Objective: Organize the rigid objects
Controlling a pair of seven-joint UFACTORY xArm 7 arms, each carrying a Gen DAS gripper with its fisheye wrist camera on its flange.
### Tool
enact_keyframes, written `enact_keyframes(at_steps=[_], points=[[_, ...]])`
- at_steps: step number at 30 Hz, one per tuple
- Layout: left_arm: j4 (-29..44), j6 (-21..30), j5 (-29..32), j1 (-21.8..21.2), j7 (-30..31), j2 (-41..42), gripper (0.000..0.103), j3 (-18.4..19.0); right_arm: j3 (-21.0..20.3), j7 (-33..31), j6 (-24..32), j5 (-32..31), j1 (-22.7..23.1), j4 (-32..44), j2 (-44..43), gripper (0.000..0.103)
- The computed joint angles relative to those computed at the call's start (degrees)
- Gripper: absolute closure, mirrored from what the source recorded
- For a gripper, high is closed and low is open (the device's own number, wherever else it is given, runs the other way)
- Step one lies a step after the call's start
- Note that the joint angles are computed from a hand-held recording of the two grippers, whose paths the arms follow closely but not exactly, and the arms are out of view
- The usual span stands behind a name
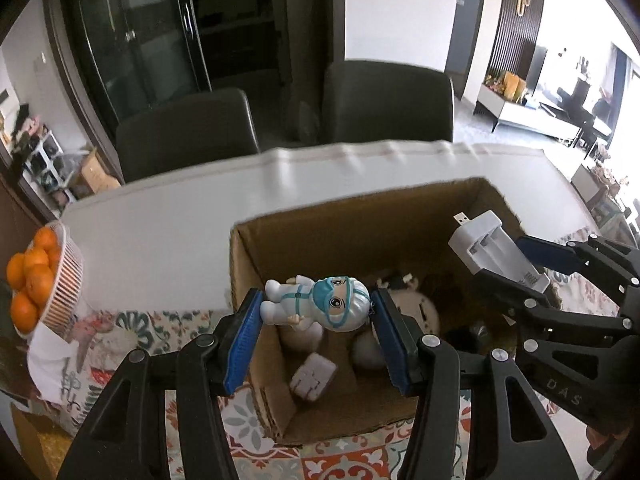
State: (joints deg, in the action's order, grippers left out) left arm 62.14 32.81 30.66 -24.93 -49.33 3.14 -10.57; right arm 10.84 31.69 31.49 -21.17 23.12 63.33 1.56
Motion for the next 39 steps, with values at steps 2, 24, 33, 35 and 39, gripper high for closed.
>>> enact_keyframes(at_steps=[2, 24, 33, 35, 39], points=[[0.4, 1.3, -1.3, 0.0, 0.9, 0.6, 0.048, -0.1, 0.0, -1.3, 0.4, 1.3, -0.1, 0.3, 0.7, 0.054], [-7.9, 11.6, 12.7, 0.7, -16.6, -14.5, 0.002, -7.4, 4.2, 16.3, 4.7, -8.8, -1.6, -8.1, -12.2, 0.023], [-12.5, 17.4, 14.7, 1.9, -21.3, -24.9, 0.000, -14.1, 10.0, 22.7, 8.3, -10.3, -4.6, -13.4, -24.8, 0.014], [-13.1, 18.8, 14.9, 2.2, -21.7, -27.1, 0.000, -15.6, 11.9, 23.6, 9.7, -10.9, -5.2, -14.3, -27.8, 0.013], [-14.9, 20.3, 13.7, 2.2, -21.7, -32.4, 0.000, -18.1, 14.9, 24.8, 12.2, -10.9, -6.2, -15.3, -33.1, 0.013]])
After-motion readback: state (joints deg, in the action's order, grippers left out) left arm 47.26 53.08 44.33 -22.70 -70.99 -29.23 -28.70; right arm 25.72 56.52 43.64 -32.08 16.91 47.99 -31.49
